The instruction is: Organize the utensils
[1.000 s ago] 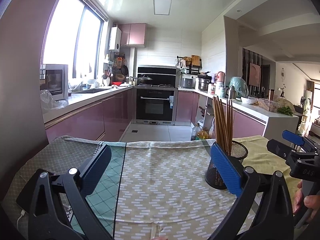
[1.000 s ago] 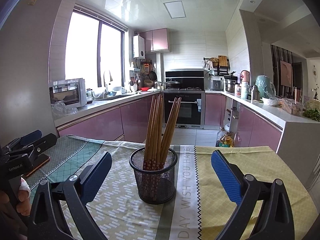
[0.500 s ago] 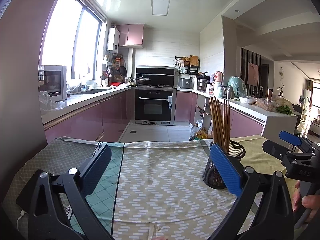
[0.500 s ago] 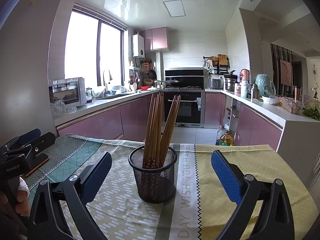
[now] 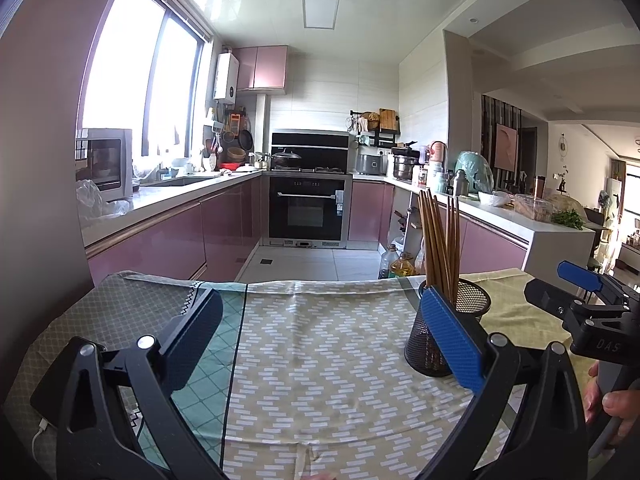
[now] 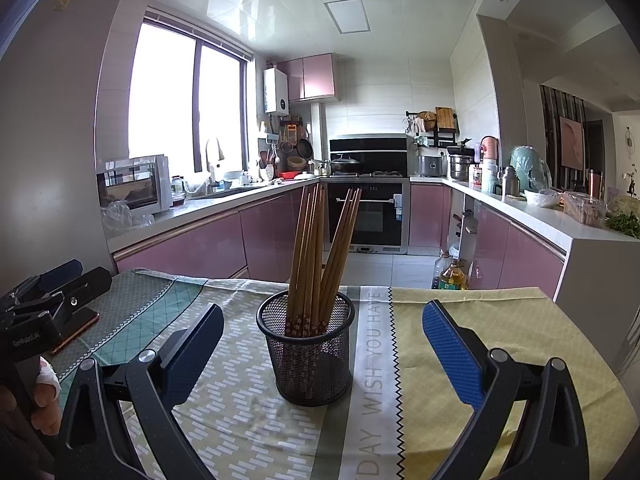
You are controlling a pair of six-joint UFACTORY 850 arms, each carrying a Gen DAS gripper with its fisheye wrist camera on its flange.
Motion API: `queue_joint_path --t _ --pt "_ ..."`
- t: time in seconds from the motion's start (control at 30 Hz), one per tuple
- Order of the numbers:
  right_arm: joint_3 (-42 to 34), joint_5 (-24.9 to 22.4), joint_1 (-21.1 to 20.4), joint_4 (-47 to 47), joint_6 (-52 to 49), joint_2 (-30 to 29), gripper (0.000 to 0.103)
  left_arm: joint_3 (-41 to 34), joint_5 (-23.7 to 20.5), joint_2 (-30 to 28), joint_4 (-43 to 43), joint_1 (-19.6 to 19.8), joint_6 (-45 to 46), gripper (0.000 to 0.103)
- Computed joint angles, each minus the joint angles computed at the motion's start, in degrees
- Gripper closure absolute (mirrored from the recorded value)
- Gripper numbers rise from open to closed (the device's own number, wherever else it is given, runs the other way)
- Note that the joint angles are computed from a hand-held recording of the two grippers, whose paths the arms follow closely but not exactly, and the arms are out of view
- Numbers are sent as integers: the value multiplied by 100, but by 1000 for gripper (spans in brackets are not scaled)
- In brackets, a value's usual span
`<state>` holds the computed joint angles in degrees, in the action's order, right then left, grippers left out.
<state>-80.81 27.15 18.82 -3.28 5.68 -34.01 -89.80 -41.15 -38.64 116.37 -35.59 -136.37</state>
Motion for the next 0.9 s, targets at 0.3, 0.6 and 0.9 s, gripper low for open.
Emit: queue_joint_path --t 0.3,0.6,0.9 --pt "-7 4 0 41 -21 -12 7 -16 8 -17 -9 0 12 5" --pt "-8 5 -2 36 -8 -11 7 -18 4 -22 -24 -1 23 5" --pt "-7 -4 -5 11 21 -10 7 -17 7 -21 -23 0 16 5"
